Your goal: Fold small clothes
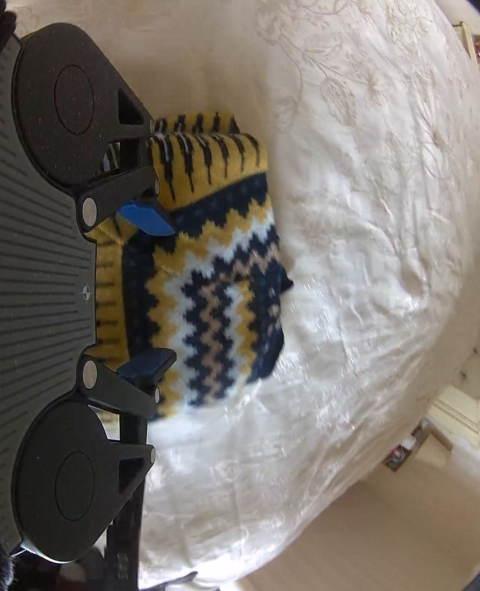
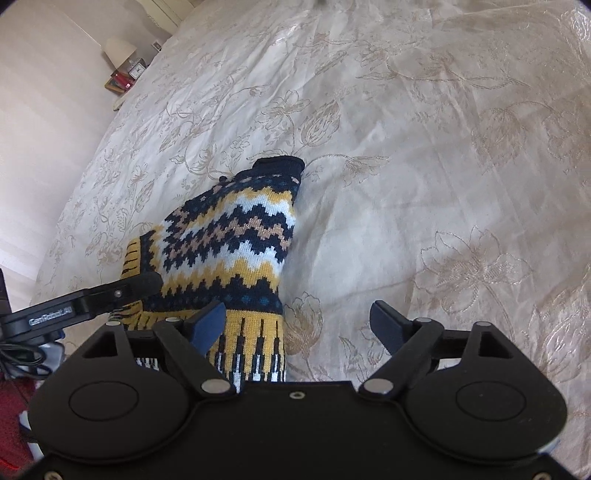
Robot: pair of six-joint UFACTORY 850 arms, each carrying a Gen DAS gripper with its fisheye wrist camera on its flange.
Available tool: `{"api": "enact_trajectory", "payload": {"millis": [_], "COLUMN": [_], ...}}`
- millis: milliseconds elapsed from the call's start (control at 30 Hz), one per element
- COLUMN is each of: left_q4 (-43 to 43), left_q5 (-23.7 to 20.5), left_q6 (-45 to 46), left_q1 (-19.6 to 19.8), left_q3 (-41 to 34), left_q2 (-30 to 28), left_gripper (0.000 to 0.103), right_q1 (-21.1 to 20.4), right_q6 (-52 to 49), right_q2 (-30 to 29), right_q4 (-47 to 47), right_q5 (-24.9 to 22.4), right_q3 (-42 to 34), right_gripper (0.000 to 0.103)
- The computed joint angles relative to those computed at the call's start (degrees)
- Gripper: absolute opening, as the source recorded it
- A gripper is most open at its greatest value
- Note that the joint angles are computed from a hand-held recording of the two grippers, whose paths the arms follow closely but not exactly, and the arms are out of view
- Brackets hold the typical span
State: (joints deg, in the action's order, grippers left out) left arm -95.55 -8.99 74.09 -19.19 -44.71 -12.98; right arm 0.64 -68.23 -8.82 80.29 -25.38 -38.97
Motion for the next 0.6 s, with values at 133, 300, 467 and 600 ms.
{"api": "enact_trajectory", "payload": {"millis": [133, 300, 467, 600], "left_q4": [7.64, 6.27, 8.88, 10.29], "left_q5": [2.79, 2.04, 1.50, 1.90], "left_q6": [-2.53, -3.18, -6.92, -9.44], "left_q1": [0.39, 1.84, 2.46, 2.03], "left_q3": [1.80, 3.79, 3.90, 3.88], "left_q2": [-0.05, 1.28, 1.33, 1.45], "left_gripper": [0.065, 0.066, 0.066, 0.066], "right_q1": [0.53, 2.05, 4.80, 8.64], "right_q6": [-1.56, -5.10, -1.63, 11.21], "right_q2": [-0.60, -3.24, -8.62, -13.96], "right_q4": [0.74, 5.12, 3.69, -11.66], "right_q5": [0.12, 1.28, 4.96, 8.46], "right_q3": [-0.89, -3.57, -7.90, -12.69], "right_gripper": [0.087, 0.091, 0.091, 0.100]}}
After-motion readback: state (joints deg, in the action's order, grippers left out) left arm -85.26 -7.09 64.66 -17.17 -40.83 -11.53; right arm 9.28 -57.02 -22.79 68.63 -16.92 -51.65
